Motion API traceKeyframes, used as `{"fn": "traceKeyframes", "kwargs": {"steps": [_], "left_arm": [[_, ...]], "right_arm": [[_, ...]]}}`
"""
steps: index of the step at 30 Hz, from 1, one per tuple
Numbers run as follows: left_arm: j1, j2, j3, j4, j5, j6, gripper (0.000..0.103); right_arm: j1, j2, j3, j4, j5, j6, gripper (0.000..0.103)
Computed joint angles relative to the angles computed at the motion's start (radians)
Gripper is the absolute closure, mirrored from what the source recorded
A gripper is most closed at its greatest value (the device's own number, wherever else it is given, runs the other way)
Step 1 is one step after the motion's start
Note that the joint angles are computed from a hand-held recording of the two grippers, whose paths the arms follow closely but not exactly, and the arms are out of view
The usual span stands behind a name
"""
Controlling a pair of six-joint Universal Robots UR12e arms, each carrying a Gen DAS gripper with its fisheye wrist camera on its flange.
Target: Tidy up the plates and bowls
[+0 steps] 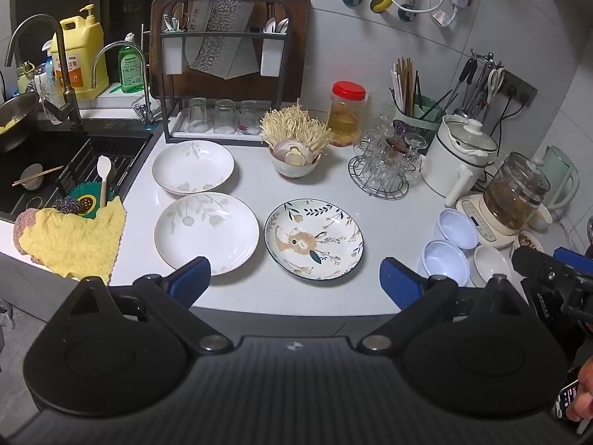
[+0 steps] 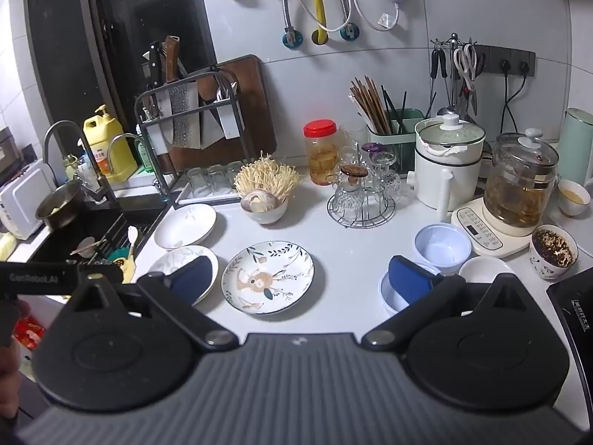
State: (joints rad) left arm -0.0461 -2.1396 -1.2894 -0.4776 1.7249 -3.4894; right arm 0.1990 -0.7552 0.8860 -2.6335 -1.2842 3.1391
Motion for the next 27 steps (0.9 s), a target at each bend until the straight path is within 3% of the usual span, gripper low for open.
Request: {"fn": "traceKeyframes", "kwargs": {"steps": [6,13,27], "left_arm": [[0.002,0.007,-0.008,0.004,-0.014,0.000,0.003],[-0.008,0.004,0.012,-0.009,-0.009,0.020,0.003],[-0.009,0.003,0.014,-0.005,-0.007,0.027,0.003]], "right_arm": [[-0.001,0.000,0.005,-0.007,0.003,-0.002,0.000],[-0.002,-0.007,-0.023,0.055,-0.003,-0.007,0.000],[-0.004,-0.006,-0.011,0.035,0.003,-0.016,0.000]]}}
